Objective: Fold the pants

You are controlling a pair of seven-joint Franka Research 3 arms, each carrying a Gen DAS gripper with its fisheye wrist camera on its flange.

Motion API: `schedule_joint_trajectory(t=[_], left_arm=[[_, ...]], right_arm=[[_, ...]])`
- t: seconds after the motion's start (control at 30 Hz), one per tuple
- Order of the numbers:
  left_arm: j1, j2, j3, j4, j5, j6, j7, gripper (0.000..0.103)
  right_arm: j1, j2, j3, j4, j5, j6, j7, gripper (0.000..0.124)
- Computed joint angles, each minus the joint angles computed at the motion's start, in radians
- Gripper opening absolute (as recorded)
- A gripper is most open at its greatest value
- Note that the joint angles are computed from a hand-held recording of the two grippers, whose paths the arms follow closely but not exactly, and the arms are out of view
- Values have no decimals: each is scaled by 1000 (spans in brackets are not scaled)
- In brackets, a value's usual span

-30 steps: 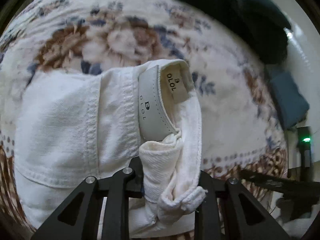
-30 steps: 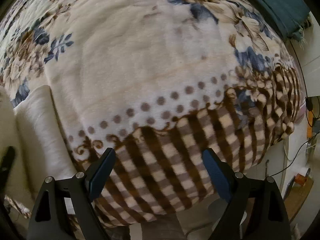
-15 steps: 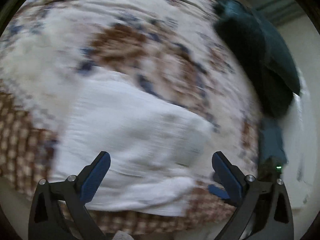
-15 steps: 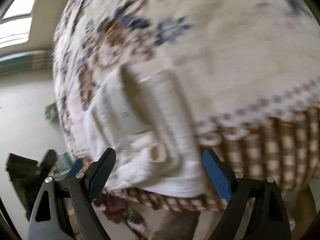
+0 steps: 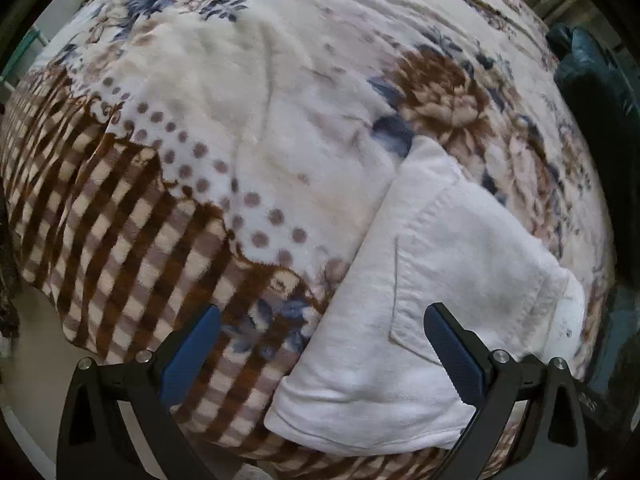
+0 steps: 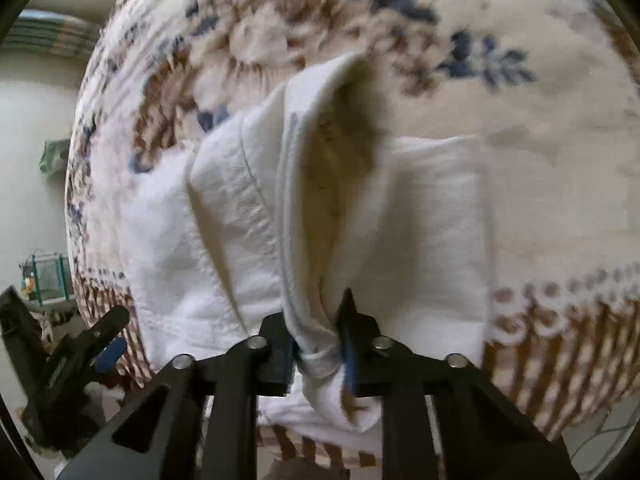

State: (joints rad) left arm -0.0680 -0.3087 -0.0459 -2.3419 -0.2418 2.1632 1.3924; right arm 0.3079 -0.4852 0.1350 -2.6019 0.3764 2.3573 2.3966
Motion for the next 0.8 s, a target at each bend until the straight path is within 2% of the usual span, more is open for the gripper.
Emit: schedule_joint_trajectory(t=[0.03,0.17,0.3,0.37,0.43,0.47,0.5,0.57,0.63,0.67,0.7,0.73,0.8], left_arm=[[-3,3,12,7,-26,-7,17,103],[-8,24,21,47,-84,-14,70,103],[-29,71,-5,92,-115,3,117,103],[-44,113,-29,116,-110,15,143,103],[-55,153,-50,139,-100,23,162,103],[-62,181,-57,157,-110,16,180,103],[-66,217,-66,184,-117,6,191,103],[-67,289,-81,243,-134,-20,207,103],[-58,342,-97,285,-172,-27,232,101],[-52,386,-105,322,-217,-36,265,97],[-42,414,-115,345,-262,-39,298,77],[-33,434,-124,362,-281,-40,319,44],[-30,466,-137,393,-237,-45,306,39]], right_arm=[[-1,-58,-4,-5,-43,-47,53,17],[-99,-180,45,52,-191,-240,127,16],[-141,-277,16,48,-238,-439,141,16],[-162,-323,-8,-5,-224,-490,141,17],[-153,-312,-74,-71,-122,-475,83,21],[-163,-318,-91,-97,-82,-465,73,29],[-176,-338,-105,-126,-48,-448,66,31],[-215,-384,-108,-155,-26,-435,70,33],[-246,-423,-104,-163,-34,-438,64,41],[-262,-443,-101,-169,-36,-440,70,51],[-270,-456,-100,-181,-24,-424,72,58],[-276,-472,-102,-200,-7,-401,71,63],[-299,-502,-104,-226,3,-391,87,67]])
